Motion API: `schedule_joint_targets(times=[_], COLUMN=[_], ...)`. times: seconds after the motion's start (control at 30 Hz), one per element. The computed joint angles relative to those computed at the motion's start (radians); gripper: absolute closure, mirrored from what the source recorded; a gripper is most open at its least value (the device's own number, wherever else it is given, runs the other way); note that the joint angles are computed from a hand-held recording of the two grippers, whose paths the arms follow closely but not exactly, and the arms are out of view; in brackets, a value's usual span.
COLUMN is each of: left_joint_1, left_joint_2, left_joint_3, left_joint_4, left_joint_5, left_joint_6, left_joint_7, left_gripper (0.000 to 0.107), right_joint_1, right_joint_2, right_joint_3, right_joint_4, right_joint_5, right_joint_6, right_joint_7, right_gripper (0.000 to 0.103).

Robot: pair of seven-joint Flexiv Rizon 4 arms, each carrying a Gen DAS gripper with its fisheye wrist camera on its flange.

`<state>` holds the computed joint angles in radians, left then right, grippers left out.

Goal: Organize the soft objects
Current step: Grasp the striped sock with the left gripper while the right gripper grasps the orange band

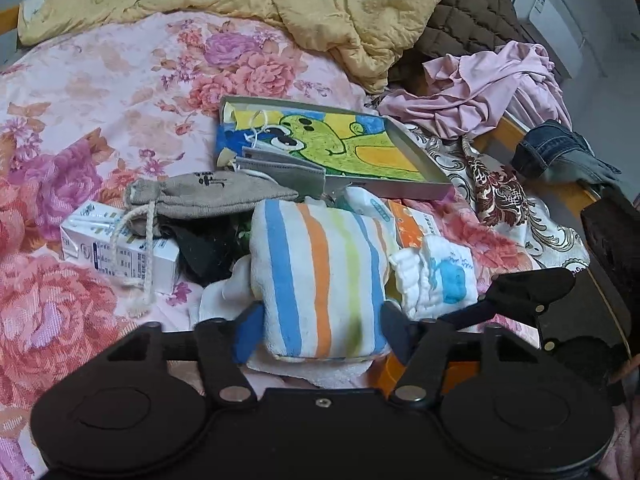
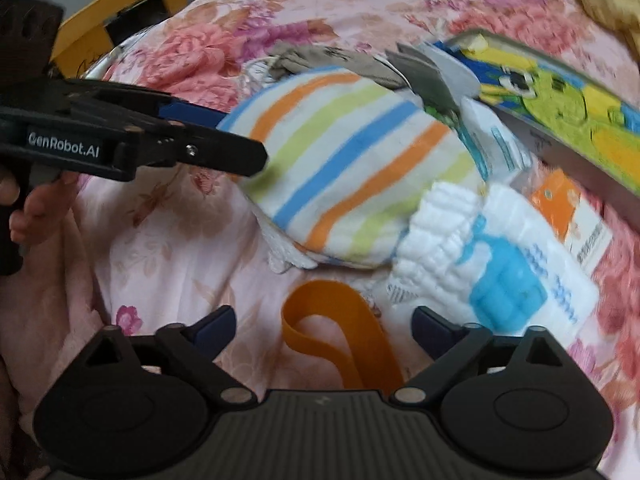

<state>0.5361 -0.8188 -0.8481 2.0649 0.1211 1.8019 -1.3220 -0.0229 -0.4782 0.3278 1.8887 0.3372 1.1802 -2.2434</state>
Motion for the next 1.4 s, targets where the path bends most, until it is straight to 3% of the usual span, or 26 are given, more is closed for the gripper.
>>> schedule_joint_targets(times=[0.07,0.2,0.4,0.53,0.87,1.2,1.33,1.4], left_joint_1=[-0.001,0.010,0.059,0.081,0.068,0.030,-0.001,-0.008], left_joint_2=[-0.003,-0.024,-0.076,-0.110,-0.127,-0.099,-0.097,-0.090], left_joint_3=[0.000,-0.015,-0.076,-0.113,-0.122,-0.095,-0.069,-0.060], left_joint_4=[-0.001,-0.006,0.000,0.000,-0.007,-0.005,-0.016,-0.015], left_joint_5=[0.004,0.013,0.066,0.098,0.071,0.021,0.003,0.003], left_joint_6=[0.008,0.021,0.038,0.030,-0.009,-0.049,-0.027,-0.016], left_joint_7=[0.001,-0.011,-0.006,0.027,0.094,0.173,0.166,0.158], left_gripper=[0.059,0.068,0.080,0.080,0.060,0.066,0.066,0.076], right_joint_1=[-0.028,-0.004,0.004,0.006,0.018,0.052,0.065,0.054], right_joint_2=[-0.007,-0.014,-0.009,-0.008,-0.011,-0.017,-0.021,-0.020], right_joint_3=[0.013,-0.017,-0.024,-0.027,-0.034,-0.057,-0.071,-0.060], right_joint_4=[-0.025,-0.039,-0.038,-0.039,-0.041,-0.021,-0.003,0.003], right_joint_5=[0.026,0.000,0.005,0.016,0.008,-0.043,-0.074,-0.074], right_joint_6=[-0.046,-0.099,-0.126,-0.122,-0.153,-0.132,-0.082,-0.066], right_joint_7=[-0.011,0.002,-0.022,-0.027,-0.053,-0.031,0.011,0.012], right_gripper=[0.012,0.020,0.040,0.053,0.054,0.056,0.072,0.075])
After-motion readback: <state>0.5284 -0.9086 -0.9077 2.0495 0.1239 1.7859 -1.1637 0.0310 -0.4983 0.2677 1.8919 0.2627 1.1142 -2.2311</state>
